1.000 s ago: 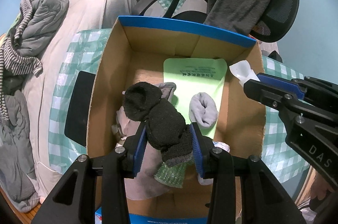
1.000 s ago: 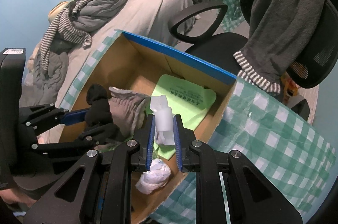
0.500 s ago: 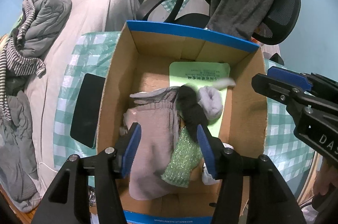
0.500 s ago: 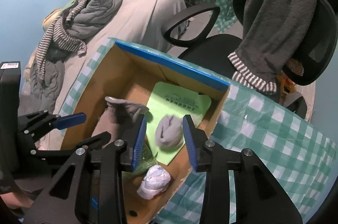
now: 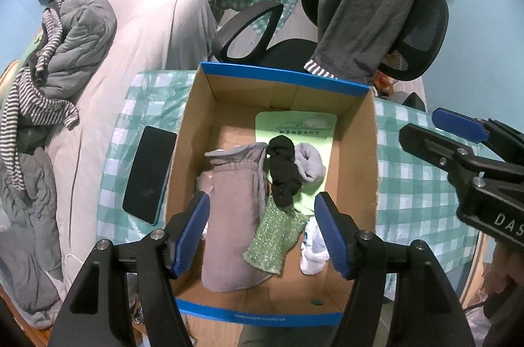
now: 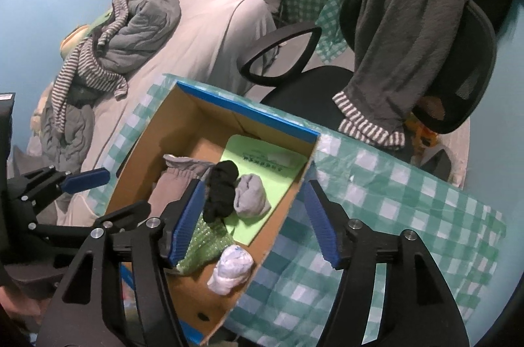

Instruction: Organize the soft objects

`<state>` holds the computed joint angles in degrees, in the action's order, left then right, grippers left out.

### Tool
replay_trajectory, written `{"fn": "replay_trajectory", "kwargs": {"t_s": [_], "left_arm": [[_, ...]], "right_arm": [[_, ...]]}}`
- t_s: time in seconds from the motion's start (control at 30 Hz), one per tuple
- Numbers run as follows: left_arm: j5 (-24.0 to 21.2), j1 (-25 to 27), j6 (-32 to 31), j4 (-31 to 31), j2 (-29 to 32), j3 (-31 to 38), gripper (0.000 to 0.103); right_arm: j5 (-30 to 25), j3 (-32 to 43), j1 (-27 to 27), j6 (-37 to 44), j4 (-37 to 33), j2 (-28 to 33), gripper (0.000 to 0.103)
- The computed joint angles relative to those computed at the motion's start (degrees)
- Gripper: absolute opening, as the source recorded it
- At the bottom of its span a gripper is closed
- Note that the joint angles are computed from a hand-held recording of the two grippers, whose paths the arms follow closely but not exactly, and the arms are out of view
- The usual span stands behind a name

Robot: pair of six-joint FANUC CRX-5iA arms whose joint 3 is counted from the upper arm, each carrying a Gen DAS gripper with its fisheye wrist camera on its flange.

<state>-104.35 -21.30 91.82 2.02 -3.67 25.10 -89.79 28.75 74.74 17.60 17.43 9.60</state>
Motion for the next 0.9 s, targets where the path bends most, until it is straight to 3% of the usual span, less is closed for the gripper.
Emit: {"fn": "replay_trajectory", "kwargs": {"t_s": [0.07,0.17,0.53,0.9], "left_arm": [[-0.65,-0.4,0.38,-0.09,-0.04,0.88,0.069],[-1.47,-1.37,1.25,-0.64,-0.2,2.1,0.081],[-4.75,-5.03,5.09,-0.58,0.43,7.71,0.081],[-7.79,-10.52,9.06,-4.53,2.25,14.18,0.081]], "right_arm": [[-1.22,0.14,0.66,-0.38,0.81,-0.52,0.066],[-3.5,0.98,1.75,-0.88,2.26,-0.85,0.07],[-9.57,2.67,4.82,-2.3,5.06,-2.31,0.072],[-12.06,0.65,7.76,-5.75,6.99,-5.49,0.072]]}}
